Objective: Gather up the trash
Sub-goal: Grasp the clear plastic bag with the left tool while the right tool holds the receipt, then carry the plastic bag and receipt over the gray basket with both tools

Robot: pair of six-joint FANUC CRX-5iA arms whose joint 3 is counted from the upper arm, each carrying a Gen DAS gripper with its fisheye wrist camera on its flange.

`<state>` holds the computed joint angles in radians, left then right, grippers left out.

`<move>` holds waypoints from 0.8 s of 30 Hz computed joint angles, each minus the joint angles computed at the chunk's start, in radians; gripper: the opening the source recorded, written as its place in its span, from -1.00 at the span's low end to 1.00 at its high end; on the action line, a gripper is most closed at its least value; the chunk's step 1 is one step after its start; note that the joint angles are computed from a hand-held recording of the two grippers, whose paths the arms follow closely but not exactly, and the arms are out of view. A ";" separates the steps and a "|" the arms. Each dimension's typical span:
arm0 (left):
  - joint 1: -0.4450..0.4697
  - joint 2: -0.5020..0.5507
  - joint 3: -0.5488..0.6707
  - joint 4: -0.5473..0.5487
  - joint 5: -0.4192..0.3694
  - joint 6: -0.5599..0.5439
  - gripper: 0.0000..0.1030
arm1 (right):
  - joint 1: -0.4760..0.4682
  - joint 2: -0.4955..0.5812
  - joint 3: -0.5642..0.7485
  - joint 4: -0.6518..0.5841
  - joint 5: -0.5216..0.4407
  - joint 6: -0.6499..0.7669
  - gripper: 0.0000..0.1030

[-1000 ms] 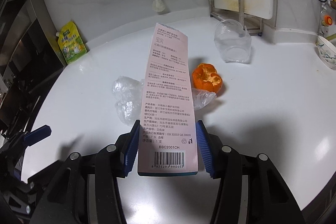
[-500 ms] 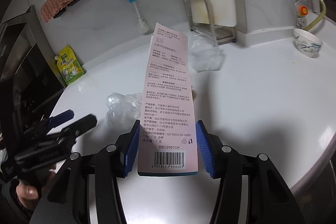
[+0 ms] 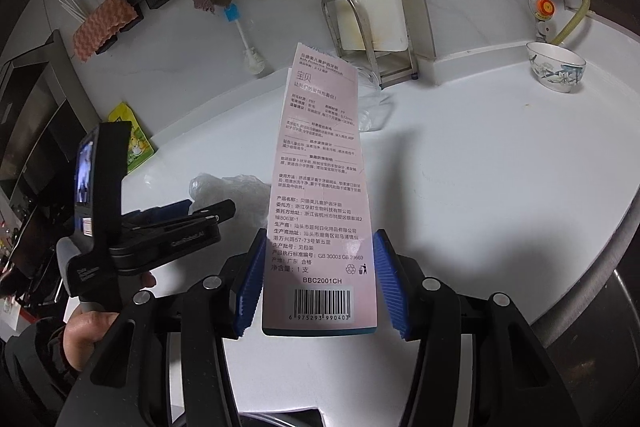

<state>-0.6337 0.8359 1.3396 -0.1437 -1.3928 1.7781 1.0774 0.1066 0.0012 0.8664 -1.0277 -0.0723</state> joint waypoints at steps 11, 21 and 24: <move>-0.005 -0.194 -0.317 -0.010 0.154 -0.010 -0.54 | 0.046 -0.010 -0.016 0.040 -0.028 -0.054 -0.02; -0.012 -0.454 -0.668 0.004 0.316 0.003 -0.54 | 0.174 -0.011 -0.040 0.109 -0.142 -0.234 -0.02; -0.020 -0.516 -0.746 0.011 0.341 -0.003 -0.54 | 0.220 -0.003 -0.035 0.111 -0.188 -0.273 -0.02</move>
